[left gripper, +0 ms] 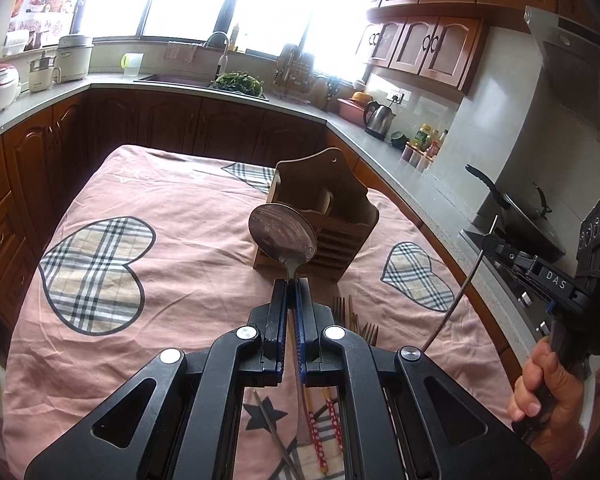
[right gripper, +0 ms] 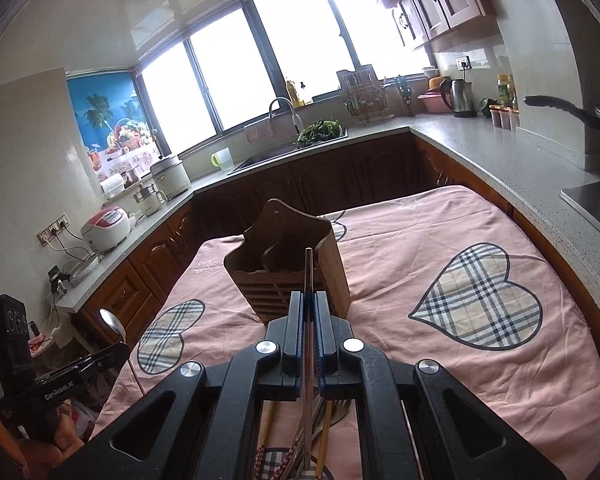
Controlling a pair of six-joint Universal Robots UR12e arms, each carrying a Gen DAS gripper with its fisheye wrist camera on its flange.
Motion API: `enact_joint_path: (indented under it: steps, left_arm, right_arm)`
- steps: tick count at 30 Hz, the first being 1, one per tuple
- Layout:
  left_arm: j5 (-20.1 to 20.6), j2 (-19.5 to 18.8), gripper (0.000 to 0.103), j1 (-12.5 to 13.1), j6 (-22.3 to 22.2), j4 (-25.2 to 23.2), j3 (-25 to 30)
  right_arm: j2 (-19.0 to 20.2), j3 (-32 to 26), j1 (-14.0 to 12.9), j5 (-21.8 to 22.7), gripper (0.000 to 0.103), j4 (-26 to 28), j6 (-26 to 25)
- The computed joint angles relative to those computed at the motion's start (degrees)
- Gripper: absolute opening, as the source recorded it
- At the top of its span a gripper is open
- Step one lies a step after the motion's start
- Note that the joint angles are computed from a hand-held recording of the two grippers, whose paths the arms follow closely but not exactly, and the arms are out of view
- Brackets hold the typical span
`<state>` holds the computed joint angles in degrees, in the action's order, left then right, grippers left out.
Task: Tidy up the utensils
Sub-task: 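Lift the spoon with the left tool while the right tool carries the stick to the holder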
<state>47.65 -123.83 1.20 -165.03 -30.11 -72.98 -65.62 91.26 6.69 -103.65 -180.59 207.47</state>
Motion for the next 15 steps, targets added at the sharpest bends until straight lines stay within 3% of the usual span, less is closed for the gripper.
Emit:
enact_joint_path:
  steps: [8,15]
  left_arm:
    - [0.0,-3.29,0.003,-0.98,-4.53,5.51,5.5]
    - [1.3,-8.67,0.003,-2.8,-11.23,11.6,14.56]
  right_arm:
    - [2.03,-4.23,-0.29,-0.94,0.004,-3.22,-2.55]
    - [5.53,-10.49,-1.17,-2.87,0.004,-5.88,-4.26]
